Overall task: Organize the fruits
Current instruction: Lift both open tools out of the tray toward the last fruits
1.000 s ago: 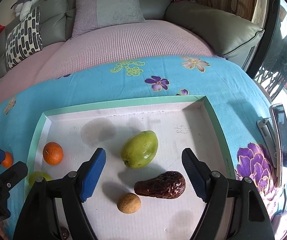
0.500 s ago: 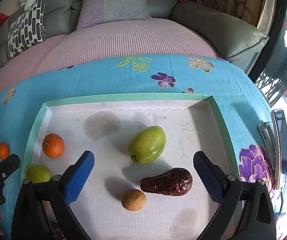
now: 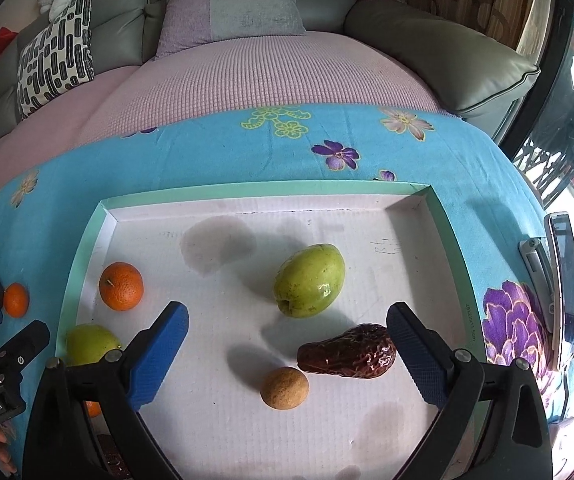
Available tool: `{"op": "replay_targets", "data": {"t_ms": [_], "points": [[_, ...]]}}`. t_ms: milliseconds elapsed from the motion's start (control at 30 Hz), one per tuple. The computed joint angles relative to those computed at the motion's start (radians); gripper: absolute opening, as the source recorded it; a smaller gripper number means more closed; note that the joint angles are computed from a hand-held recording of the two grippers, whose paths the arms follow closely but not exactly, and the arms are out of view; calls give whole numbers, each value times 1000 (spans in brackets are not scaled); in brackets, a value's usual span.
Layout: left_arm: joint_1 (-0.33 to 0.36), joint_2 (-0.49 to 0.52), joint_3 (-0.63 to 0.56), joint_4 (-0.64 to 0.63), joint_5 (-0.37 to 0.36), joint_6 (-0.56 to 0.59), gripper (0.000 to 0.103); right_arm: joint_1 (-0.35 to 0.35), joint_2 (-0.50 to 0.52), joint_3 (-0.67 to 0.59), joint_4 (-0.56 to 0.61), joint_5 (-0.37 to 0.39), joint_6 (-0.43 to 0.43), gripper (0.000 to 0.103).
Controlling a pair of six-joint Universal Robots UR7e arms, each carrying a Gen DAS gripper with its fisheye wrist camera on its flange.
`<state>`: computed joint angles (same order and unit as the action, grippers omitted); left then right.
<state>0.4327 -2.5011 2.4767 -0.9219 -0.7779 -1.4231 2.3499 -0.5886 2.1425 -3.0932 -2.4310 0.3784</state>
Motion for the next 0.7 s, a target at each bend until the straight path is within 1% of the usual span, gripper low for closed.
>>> {"op": "replay_targets", "data": {"t_ms": [67, 167, 267, 333, 367, 433, 467, 533, 600, 667, 700], "points": [[-14, -1, -25, 79, 3, -35, 103, 12, 4, -7, 3, 2, -2, 99], [-25, -5, -70, 217, 12, -129, 103, 29, 12, -18, -11, 24, -14, 99], [-19, -29, -114, 315, 19, -207, 103, 43, 26, -34, -14, 44, -27, 99], [-27, -53, -143, 387, 13, -259, 103, 50, 37, -46, -13, 56, -36, 99], [-28, -58, -157, 423, 11, -287, 103, 54, 42, -51, -14, 63, -40, 99], [-2, -55, -182, 491, 25, -341, 103, 60, 53, -62, -19, 77, -50, 99], [-6, -53, -193, 530, 20, -377, 103, 62, 59, -67, -22, 83, -55, 99], [-30, -64, -215, 605, 1, -443, 103, 63, 70, -76, -26, 98, -65, 99], [-75, -84, -238, 677, -30, -509, 103, 65, 82, -86, -17, 109, -65, 99], [-130, -101, -259, 749, -72, -576, 103, 68, 91, -95, -9, 113, -67, 99], [-169, -107, -269, 788, -104, -616, 103, 70, 94, -98, -8, 116, -70, 99]]}}
